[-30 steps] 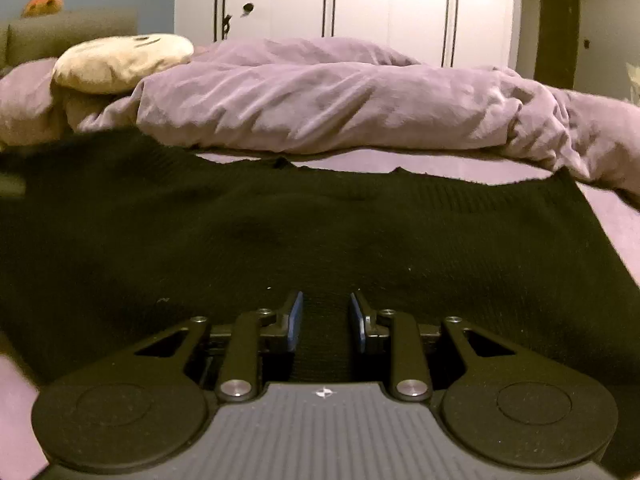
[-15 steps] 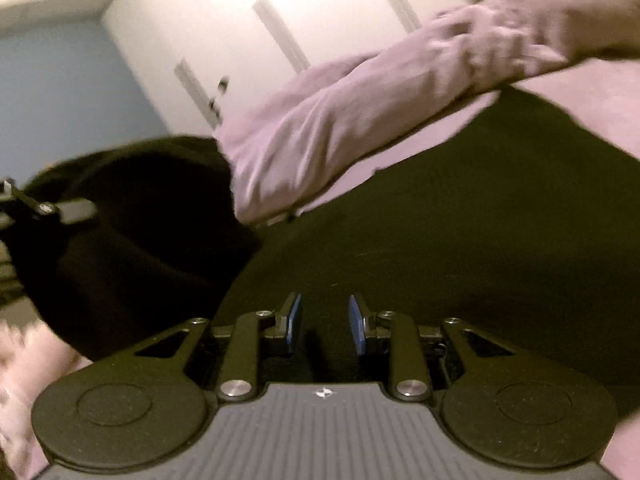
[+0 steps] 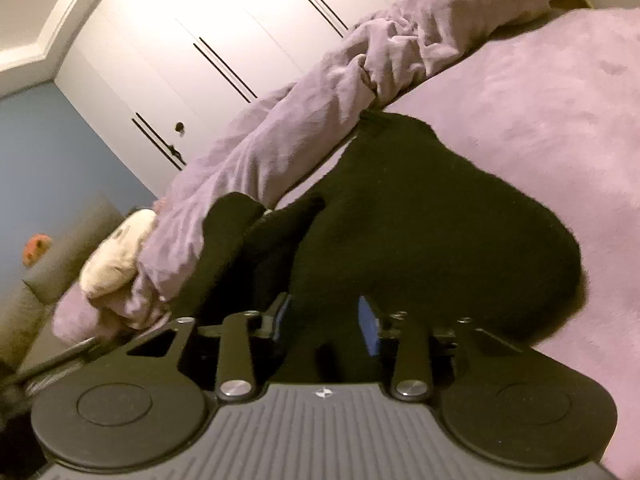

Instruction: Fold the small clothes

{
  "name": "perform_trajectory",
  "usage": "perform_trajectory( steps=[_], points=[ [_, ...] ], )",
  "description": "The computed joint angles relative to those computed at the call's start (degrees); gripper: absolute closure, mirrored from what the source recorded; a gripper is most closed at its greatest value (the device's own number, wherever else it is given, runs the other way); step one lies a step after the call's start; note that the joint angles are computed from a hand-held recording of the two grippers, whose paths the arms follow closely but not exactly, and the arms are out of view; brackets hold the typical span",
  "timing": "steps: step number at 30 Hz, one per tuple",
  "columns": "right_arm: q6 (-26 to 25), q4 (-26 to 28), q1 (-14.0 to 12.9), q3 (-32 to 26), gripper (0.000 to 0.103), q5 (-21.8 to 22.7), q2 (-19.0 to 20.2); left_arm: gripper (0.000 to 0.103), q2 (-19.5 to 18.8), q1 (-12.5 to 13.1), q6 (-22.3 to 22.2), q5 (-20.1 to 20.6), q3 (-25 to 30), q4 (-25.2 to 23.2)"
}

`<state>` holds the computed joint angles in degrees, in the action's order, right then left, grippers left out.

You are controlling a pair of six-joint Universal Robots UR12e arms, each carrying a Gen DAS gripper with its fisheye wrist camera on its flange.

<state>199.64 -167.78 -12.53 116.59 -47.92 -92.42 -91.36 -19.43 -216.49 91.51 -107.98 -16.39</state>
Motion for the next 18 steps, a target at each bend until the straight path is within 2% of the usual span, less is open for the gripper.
perform_trajectory(
  steps=[3, 5, 8, 10, 14, 16, 18],
  points=[
    [0.8, -1.03, 0.44, -0.57, 0.063, 0.11, 0.2, 0.022, 2.93, -0.53, 0.29, 1.56, -1.37, -4.83],
    [1.81, -2.36, 0.39, -0.68, 0.062, 1.72, 0.2, 0.022, 4.21, -0.63, -2.82, 3.95, -0.57, -12.89],
    [2.86, -2.4, 0.93, -1.54, 0.06, 3.52, 0.14, 0.022, 6.59, 0.32, -8.41, 4.82, -1.43, -21.24],
    [2.18, -2.46, 1.64, -2.23, 0.06, 4.41, 0.16, 0.023, 7.98, 0.93, -10.79, 5.19, -2.84, -22.38],
    [-0.53, -1.61, 3.84, -4.95, 0.056, 3.26, 1.11, 0.023, 8.94, 0.58, -9.75, 8.74, -3.41, -25.09],
    [-0.29, -1.71, 4.98, -6.75, 0.042, 3.25, 2.17, 0.022, 9.18, 0.69, -9.5, 9.66, -3.51, -25.66],
    [-3.62, 2.07, 6.29, -8.76, 0.037, 3.24, 3.29, 0.022, 9.29, 1.2, -9.77, 9.54, -3.54, -25.81]
  ],
)
